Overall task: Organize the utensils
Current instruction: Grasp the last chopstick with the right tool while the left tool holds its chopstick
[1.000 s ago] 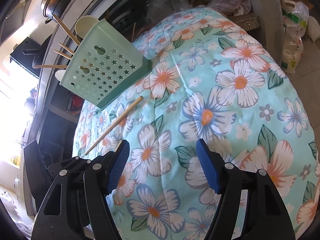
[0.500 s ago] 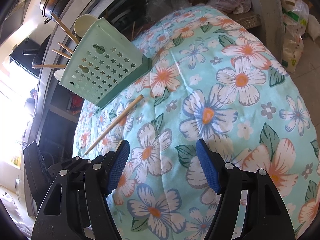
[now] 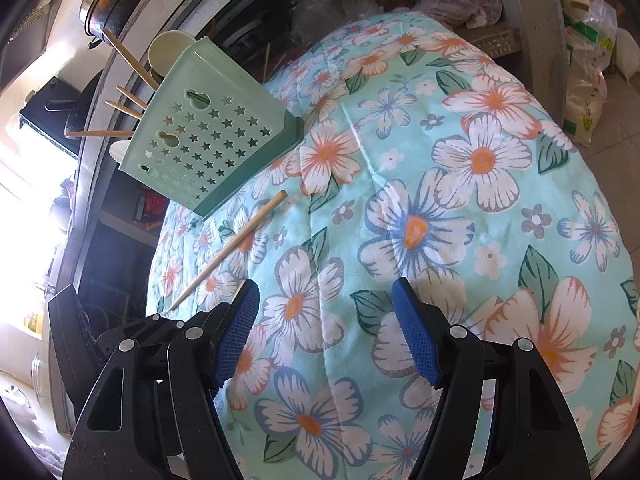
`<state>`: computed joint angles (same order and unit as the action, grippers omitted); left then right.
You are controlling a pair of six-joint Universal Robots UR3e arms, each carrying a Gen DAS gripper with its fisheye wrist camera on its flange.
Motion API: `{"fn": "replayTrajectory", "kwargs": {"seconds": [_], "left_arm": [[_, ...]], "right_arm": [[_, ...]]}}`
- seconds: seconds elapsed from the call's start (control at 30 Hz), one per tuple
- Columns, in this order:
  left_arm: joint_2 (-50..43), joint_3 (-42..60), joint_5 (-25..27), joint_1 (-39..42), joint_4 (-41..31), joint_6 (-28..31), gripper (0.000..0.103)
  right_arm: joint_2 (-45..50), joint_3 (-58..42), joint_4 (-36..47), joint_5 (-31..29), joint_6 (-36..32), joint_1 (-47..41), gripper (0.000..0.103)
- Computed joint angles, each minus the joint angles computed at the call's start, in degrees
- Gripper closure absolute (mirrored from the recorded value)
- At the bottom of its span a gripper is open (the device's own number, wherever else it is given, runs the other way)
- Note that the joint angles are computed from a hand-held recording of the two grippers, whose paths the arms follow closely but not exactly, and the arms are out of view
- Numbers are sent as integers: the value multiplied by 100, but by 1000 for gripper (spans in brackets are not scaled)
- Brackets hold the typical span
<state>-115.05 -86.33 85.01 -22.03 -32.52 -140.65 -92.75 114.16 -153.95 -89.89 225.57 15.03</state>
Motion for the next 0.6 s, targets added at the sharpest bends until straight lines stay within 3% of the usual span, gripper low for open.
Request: {"fn": "replayTrajectory", "kwargs": {"seconds": [0.47,0.6], "left_arm": [[151,-228,50,-11,173,40,97],[223,-266,4,58,109,23,97]], "right_arm": [[-70,63,-27,104,13,-84,37],[-66,38,-241,484,-50,-369,37]]}}
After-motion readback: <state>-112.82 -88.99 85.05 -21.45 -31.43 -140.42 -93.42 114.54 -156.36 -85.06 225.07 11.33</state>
